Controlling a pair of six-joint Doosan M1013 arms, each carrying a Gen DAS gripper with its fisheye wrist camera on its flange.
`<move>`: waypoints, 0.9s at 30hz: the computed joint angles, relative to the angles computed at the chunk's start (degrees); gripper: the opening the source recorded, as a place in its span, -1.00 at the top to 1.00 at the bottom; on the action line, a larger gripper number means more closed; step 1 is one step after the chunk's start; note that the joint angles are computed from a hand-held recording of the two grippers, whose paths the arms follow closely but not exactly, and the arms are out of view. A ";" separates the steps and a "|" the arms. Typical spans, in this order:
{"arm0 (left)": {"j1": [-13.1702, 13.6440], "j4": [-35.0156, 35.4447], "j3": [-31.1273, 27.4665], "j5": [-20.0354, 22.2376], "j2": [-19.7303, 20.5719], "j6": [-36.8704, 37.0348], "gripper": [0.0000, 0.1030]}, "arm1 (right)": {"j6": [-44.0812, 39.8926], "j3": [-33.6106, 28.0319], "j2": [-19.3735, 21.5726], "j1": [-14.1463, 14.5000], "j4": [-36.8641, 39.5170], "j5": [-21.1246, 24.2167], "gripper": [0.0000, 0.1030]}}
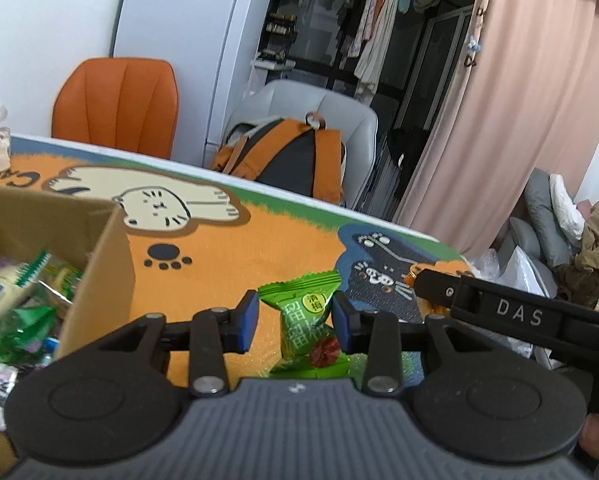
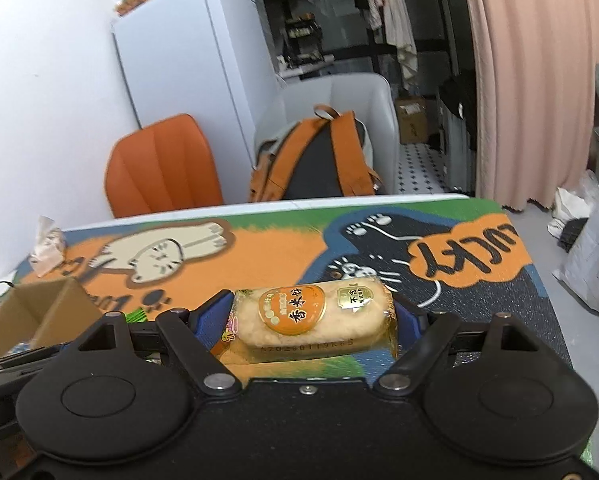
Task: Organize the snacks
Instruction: 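Carry the green candy and cream bread pack with both tools over the box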
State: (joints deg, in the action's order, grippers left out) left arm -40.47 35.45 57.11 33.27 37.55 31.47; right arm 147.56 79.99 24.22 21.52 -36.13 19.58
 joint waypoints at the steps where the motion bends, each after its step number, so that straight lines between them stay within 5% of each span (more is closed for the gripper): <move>1: -0.11 1.11 0.67 -0.31 -0.56 -1.04 0.27 | 0.66 0.28 -0.33 0.15 -0.69 -0.41 -0.57; 27: 0.04 25.60 17.87 -0.38 -13.60 -26.33 0.27 | 12.24 1.61 -3.17 7.15 -15.42 -4.92 -0.57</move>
State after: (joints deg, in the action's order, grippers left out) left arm -40.43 61.04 74.98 32.90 23.95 5.14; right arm 159.79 81.60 21.06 28.66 -51.55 14.67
